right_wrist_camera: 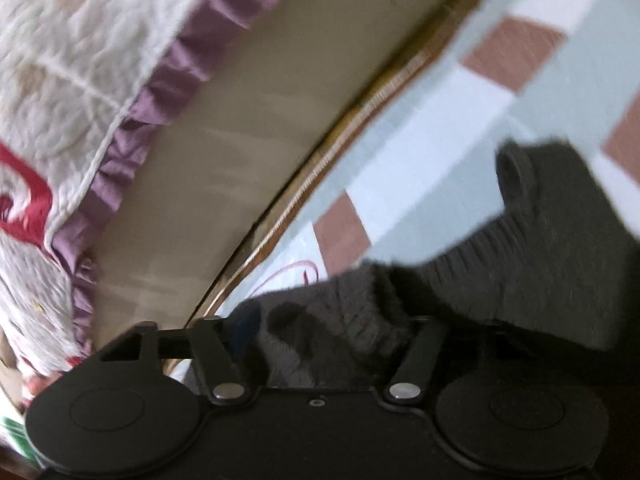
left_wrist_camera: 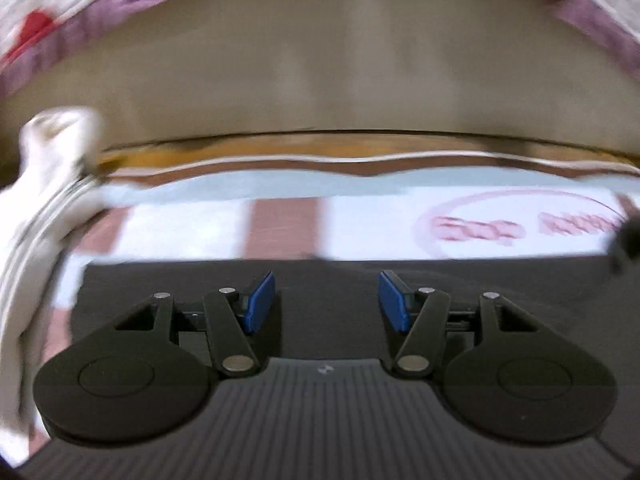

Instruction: Fold clothes

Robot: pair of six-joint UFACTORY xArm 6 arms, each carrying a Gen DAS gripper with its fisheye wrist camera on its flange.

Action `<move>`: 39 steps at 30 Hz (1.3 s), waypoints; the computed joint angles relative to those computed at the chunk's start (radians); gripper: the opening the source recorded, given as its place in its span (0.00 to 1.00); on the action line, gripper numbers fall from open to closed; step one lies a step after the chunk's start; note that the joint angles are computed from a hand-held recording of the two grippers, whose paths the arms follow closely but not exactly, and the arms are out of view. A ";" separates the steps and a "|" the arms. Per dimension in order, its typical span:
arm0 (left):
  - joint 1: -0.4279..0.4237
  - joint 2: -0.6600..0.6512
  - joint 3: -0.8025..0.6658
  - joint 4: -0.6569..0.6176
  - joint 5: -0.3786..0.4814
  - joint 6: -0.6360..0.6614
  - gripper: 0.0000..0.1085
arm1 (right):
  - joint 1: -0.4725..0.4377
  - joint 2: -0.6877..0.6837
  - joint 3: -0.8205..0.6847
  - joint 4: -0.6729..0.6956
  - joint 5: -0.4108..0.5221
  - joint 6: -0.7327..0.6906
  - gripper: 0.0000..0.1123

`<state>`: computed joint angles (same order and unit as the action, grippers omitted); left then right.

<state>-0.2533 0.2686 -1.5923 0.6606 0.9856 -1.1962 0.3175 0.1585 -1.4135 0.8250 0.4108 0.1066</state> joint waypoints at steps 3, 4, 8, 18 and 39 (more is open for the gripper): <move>0.065 -0.114 0.178 -0.030 -0.120 -0.120 0.52 | 0.013 -0.023 0.028 -0.061 -0.114 -0.026 0.11; 0.084 -0.144 0.232 -0.037 -0.172 -0.130 0.53 | 0.009 -0.029 0.028 -0.142 -0.138 0.020 0.10; 0.113 -0.175 0.318 -0.021 -0.266 -0.135 0.60 | -0.013 -0.031 0.005 -0.383 -0.171 0.126 0.08; -0.004 -0.169 0.237 0.154 -0.193 -0.158 0.61 | -0.054 0.055 -0.127 -0.590 0.148 0.263 0.17; -0.213 0.079 -0.025 -0.060 -0.276 0.242 0.08 | -0.018 -0.330 0.224 -0.015 0.131 0.164 0.59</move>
<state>-0.4663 0.3474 -1.6170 0.6009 0.7098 -0.9540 0.2998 -0.1719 -1.1893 0.8105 0.5420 0.2706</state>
